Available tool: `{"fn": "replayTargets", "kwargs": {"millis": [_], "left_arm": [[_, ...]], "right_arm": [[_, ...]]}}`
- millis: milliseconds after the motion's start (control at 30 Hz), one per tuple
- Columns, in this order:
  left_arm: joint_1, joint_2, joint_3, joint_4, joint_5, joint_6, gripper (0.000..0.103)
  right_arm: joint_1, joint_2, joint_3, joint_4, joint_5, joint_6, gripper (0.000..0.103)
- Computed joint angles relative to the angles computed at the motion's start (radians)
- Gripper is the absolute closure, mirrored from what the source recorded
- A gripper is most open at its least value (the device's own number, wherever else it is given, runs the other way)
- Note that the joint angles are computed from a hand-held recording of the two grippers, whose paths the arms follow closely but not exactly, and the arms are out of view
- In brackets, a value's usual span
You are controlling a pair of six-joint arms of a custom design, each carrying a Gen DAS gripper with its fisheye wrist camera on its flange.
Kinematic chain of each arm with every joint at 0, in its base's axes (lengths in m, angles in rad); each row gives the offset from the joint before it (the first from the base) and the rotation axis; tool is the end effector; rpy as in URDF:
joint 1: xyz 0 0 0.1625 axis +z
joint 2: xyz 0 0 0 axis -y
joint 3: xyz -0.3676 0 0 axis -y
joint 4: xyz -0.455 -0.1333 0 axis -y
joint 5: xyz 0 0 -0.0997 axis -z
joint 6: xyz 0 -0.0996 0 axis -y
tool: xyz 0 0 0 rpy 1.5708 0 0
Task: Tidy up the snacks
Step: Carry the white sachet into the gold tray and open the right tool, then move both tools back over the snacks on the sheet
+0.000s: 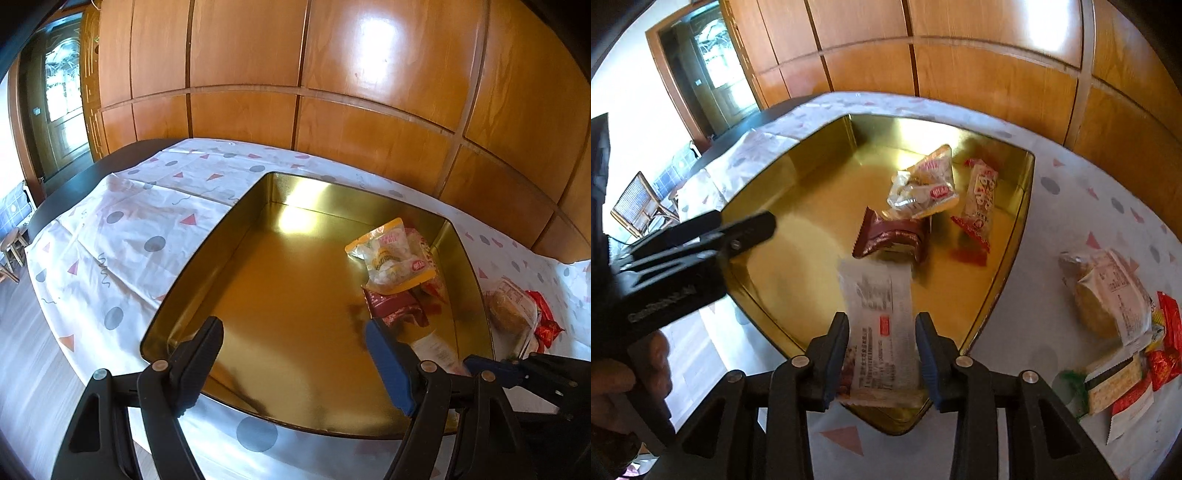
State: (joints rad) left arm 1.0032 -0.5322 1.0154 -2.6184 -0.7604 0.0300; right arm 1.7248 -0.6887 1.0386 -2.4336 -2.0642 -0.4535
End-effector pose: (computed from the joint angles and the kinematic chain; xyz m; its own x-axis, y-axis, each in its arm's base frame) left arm -0.2787 -0.8193 0.1330 -0.7755 0.0651 -0.6280 0.4777 0.7108 -0.5163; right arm 0.2141 -0.8180 0.2126 -0.7558 -0.2922 0.5860 -0.5171 0.8154 -0.2603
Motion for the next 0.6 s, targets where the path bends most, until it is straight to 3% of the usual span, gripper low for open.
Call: {"fn": "replayTargets", "kwargs": {"millis": [300, 600], "left_arm": [[-0.018, 0.005, 0.004, -0.012, -0.014, 0.044, 0.023], [-0.041, 0.007, 0.018, -0.001, -0.048, 0.086, 0.023]], "right_arm": [[0.006, -0.087, 0.129, -0.145, 0.02, 0.028, 0.065], [-0.014, -0.19, 0.255, -0.274, -0.005, 0.076, 0.065]]}}
